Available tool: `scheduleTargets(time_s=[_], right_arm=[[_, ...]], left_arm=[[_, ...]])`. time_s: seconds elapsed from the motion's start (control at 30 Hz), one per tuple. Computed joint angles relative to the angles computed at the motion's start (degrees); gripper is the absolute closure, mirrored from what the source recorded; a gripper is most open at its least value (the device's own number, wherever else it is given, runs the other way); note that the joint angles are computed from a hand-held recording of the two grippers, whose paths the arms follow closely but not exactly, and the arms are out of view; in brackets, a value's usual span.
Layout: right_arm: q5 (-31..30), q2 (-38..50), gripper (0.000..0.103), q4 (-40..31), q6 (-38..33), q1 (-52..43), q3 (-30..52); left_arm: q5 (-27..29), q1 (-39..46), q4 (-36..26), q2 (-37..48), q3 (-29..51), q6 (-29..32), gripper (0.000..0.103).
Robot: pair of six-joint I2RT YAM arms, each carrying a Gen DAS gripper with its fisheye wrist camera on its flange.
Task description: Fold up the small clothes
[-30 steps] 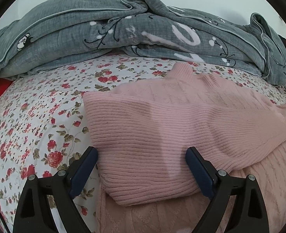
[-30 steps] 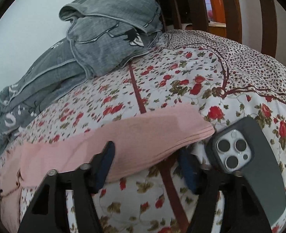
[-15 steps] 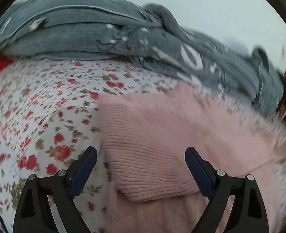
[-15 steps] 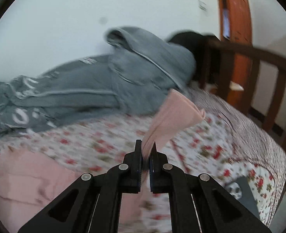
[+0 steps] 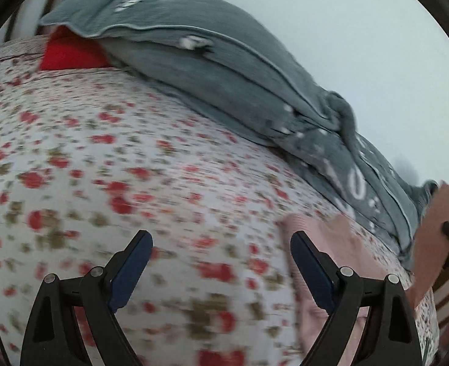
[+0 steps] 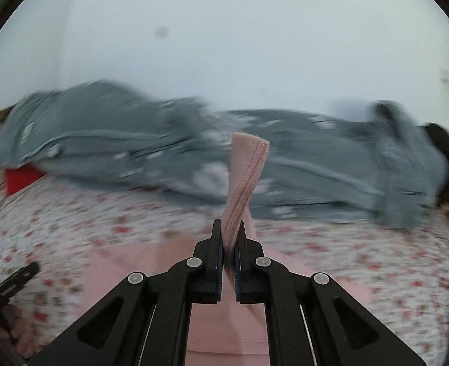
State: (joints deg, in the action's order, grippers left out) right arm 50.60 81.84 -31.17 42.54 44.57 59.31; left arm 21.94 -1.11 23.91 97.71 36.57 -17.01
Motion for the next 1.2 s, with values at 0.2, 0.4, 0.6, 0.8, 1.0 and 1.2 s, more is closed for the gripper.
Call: scheduleTargets(time_s=[0.2, 0.4, 0.6, 0.8, 1.0, 1.2], right_arm=[[-14.12, 26.45, 0.095, 10.5, -2.2, 1.02, 13.5], [-21.61, 28.7, 0.065, 16.86, -5.11, 0.94, 9.8], [-11.83, 1.85, 0.048, 19.0, -2.34, 0.11, -13.97], [-8.98, -20.36, 0.046, 4.9, 2.52, -9.67, -29.45], [-27.61, -26.96, 0.046, 13.76, -5.7, -30.0, -43.1], [-33.46, -29.24, 0.081, 20.53, -9.09, -32.57, -46.82]], left_arm=[[-1.28, 3.68, -1.71, 1.06, 1.26, 3.71, 0.011], [-1.16, 1.11, -1.71, -0.53, 0.38, 4.86, 0.011], [2.82, -6.91, -5.21, 0.03, 2.6, 6.04, 0.011], [0.9, -15.48, -10.2, 4.7, 8.7, 2.21, 0.034], [-0.37, -17.91, -7.42, 6.63, 8.74, -4.89, 0.077], [-0.29, -18.14, -4.22, 3.67, 5.6, -5.08, 0.096]])
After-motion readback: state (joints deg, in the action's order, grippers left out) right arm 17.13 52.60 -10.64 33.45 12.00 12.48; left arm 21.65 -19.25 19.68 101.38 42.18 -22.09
